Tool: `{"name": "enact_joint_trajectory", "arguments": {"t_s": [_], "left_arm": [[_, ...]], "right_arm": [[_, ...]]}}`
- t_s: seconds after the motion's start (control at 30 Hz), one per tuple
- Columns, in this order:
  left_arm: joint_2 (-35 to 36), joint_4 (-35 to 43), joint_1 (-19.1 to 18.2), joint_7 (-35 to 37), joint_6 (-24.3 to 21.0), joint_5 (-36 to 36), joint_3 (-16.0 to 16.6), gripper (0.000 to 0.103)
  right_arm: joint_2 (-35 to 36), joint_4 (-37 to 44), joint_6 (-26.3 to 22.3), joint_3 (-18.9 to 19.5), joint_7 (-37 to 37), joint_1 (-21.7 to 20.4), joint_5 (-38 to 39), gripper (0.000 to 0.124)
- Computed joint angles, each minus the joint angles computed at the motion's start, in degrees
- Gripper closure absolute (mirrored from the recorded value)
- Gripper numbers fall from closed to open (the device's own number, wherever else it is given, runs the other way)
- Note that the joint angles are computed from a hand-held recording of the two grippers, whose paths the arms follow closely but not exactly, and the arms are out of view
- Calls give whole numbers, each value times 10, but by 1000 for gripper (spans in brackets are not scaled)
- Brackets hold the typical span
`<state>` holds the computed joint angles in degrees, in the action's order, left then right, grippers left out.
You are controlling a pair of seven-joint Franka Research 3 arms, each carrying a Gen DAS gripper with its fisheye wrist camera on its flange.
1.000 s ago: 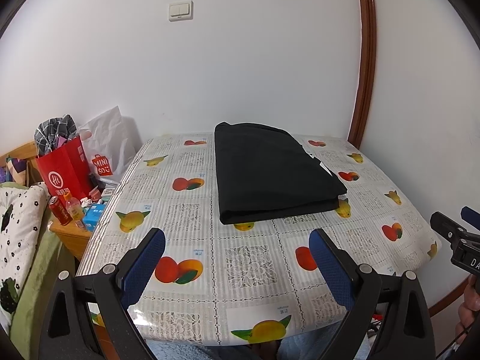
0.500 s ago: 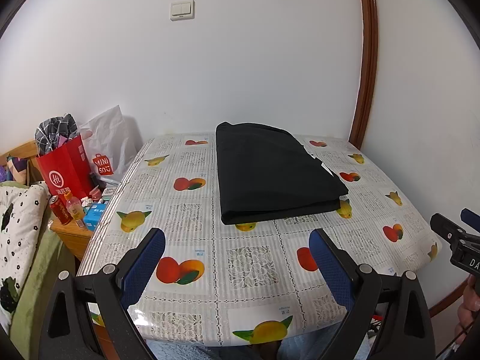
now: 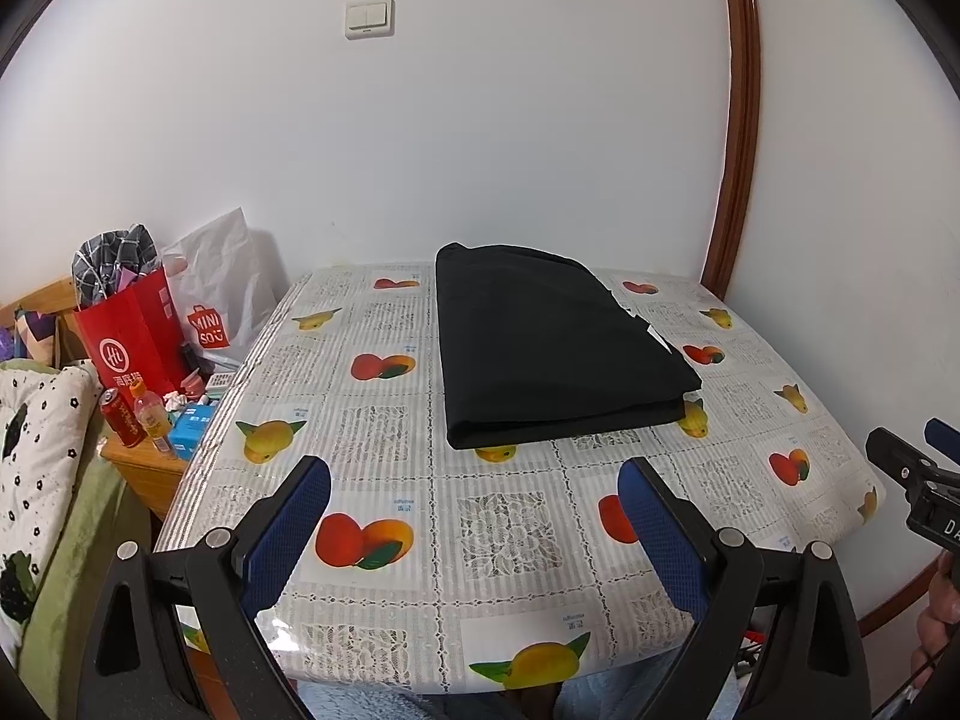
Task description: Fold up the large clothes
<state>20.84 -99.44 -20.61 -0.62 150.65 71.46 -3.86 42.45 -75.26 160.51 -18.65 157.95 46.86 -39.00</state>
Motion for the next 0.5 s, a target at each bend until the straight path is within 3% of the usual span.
{"name": "enact_joint_trajectory", "arguments": {"t_s": [0.5], "left_arm": [[9, 11, 0, 16, -5, -9, -1, 6]], "right_arm": [[6, 10, -3, 3, -8, -4, 6, 21]]}}
